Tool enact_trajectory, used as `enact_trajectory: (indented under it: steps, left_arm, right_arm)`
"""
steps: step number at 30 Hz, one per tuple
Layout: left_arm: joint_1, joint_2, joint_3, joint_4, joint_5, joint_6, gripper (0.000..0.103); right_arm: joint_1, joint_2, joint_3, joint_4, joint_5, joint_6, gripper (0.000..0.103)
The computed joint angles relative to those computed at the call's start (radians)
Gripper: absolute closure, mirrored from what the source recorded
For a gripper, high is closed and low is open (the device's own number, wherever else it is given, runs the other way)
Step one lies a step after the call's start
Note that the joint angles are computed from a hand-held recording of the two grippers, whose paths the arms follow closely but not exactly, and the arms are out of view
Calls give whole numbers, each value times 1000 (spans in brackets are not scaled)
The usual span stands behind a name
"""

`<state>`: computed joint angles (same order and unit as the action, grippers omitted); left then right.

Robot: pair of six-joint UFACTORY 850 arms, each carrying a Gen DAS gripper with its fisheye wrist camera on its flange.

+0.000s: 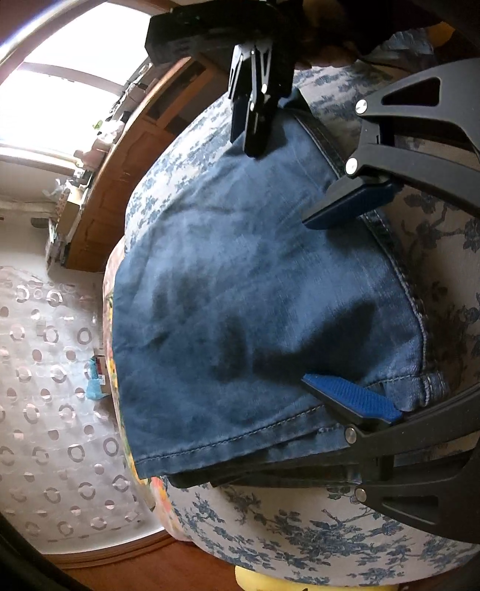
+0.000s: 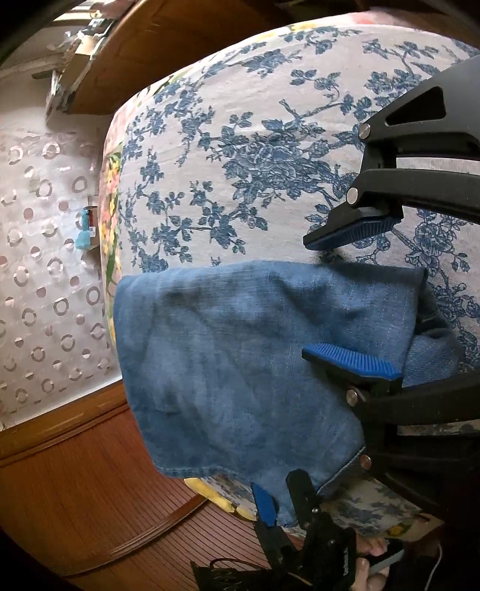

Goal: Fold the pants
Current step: 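Smooth the folded jeans flat with both open grippers, then grasp the folded jeans edge with the right gripper and lift it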

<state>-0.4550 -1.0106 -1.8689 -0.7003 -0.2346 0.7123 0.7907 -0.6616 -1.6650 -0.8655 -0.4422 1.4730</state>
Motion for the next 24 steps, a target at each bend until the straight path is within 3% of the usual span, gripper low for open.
enact_trajectory:
  steps: [6,12,14,16,18,21,24]
  left_arm:
    - [-10,0,12,69,37,-44,22]
    - [-6,8,28,-8,49,32,22]
    - [-5,7,27,-6,51,35,22]
    - [-7,8,31,-24,59,55,22]
    - [-4,9,34,-82,59,116,22]
    - [4,18,51,-210,46,242,22]
    - [15,33,64,-231,36,227,22]
  right_arm:
    - [8,-13,-9,-37,-3,39,49]
    - [12,-18,-8,-39,29,33,49]
    - [11,-17,-7,-31,45,30,60]
    - [12,-16,-9,-28,58,29,79]
    - [17,-8,-2,-92,56,95,88]
    - [26,40,50,-344,77,357,91]
    - [47,51,42,-426,39,399,92]
